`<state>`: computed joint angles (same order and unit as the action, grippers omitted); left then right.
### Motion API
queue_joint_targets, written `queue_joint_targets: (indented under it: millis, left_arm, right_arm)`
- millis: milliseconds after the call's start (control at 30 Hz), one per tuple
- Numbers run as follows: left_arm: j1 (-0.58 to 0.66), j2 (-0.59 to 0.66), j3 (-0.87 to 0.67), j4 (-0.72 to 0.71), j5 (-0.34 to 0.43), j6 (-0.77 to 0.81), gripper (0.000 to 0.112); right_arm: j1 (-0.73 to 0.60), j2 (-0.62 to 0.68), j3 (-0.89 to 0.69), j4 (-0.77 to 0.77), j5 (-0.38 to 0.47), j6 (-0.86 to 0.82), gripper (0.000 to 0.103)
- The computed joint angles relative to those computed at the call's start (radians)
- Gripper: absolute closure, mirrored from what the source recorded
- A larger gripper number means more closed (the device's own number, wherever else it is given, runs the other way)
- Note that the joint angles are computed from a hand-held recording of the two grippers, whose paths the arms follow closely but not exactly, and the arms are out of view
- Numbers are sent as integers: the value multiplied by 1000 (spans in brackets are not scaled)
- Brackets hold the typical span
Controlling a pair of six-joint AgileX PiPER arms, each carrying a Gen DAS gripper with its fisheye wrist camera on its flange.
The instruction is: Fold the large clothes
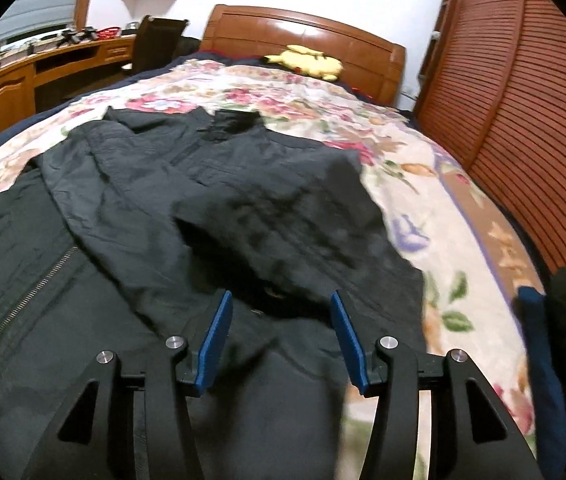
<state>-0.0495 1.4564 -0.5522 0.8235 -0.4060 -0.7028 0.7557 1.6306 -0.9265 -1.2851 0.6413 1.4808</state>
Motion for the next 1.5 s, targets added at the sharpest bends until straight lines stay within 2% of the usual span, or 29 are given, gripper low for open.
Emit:
queue_joint_targets:
  millis: [267, 633, 867, 900, 933, 1000, 1167, 1367, 1500]
  left_arm:
    - [0, 1, -1, 0, 0, 0, 34]
    - [-10, -3, 6, -19, 11, 20, 34]
    - [-22, 2, 3, -44, 17, 45, 34]
    - [-22, 2, 3, -46, 17, 46, 34]
    - [-22, 2, 3, -46, 17, 46, 34]
    - [-21, -1, 5, -43, 14, 43, 34]
    - [-10, -6, 7, -31, 8, 31, 34]
    - [25, -18, 15, 10, -12, -7, 34]
    - [45, -25, 20, 29, -21, -23, 34]
  right_arm:
    - [-111, 31, 2, 91, -39, -84, 50]
    - [-204, 151, -109, 159, 21, -174, 50]
    - [-190, 229, -198, 168, 72, -218, 50]
    - [-185, 235, -207, 165, 76, -223, 58]
    - [-192, 235, -210, 167, 59, -238, 72]
    - [-196, 242, -233, 176, 58, -261, 84]
    - [-171, 188, -257, 82, 119, -154, 89]
    - [-51, 130, -346, -25, 232, -72, 90]
    - [42, 130, -424, -72, 242, -47, 90]
